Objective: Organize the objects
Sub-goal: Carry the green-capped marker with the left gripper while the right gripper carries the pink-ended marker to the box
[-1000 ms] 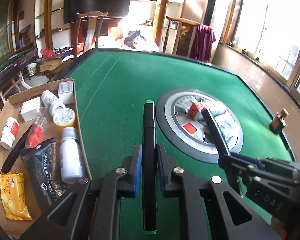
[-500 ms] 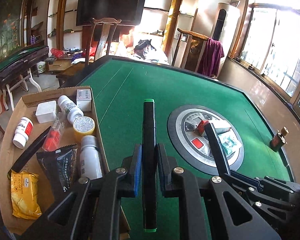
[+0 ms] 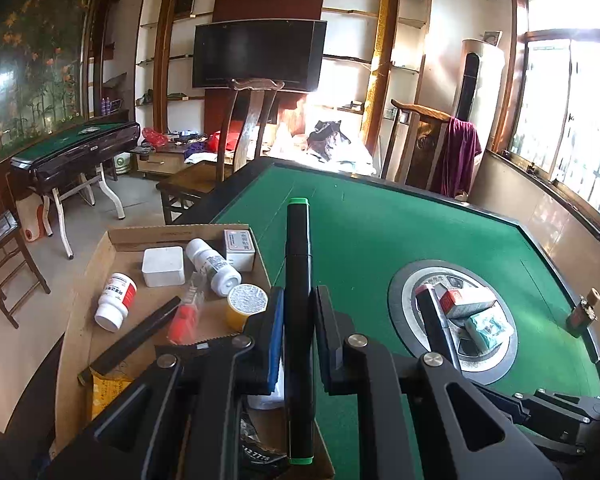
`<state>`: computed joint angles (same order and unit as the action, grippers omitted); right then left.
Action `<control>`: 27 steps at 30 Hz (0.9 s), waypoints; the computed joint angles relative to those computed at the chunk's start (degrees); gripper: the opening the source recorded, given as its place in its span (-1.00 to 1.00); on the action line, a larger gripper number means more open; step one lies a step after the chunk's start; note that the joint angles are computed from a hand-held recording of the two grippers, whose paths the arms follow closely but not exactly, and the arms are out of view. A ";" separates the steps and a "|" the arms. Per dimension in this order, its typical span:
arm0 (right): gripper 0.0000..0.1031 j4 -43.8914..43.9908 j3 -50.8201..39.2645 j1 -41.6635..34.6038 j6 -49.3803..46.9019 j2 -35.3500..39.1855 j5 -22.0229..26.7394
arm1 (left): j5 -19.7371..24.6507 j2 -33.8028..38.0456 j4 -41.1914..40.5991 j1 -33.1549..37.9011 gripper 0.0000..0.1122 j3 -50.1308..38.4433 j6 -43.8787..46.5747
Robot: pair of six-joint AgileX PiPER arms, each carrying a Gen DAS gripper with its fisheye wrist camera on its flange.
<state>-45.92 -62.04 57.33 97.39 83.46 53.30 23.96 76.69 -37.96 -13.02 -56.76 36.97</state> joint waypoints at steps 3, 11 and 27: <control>-0.70 0.78 -3.32 -0.50 -2.24 2.70 -0.54 | 1.33 1.09 -0.04 2.21 -0.75 -1.60 -0.37; -0.70 3.59 -13.06 -2.35 -9.62 10.55 -1.80 | 4.23 4.85 -1.44 8.72 -0.75 -5.84 -0.19; -0.70 16.75 -35.23 -7.71 -28.59 26.38 -2.44 | 14.56 19.02 7.98 17.06 -0.75 -20.11 -15.13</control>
<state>-29.16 -97.28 49.62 68.80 109.84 50.87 38.52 95.71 -29.98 4.04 -76.86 21.84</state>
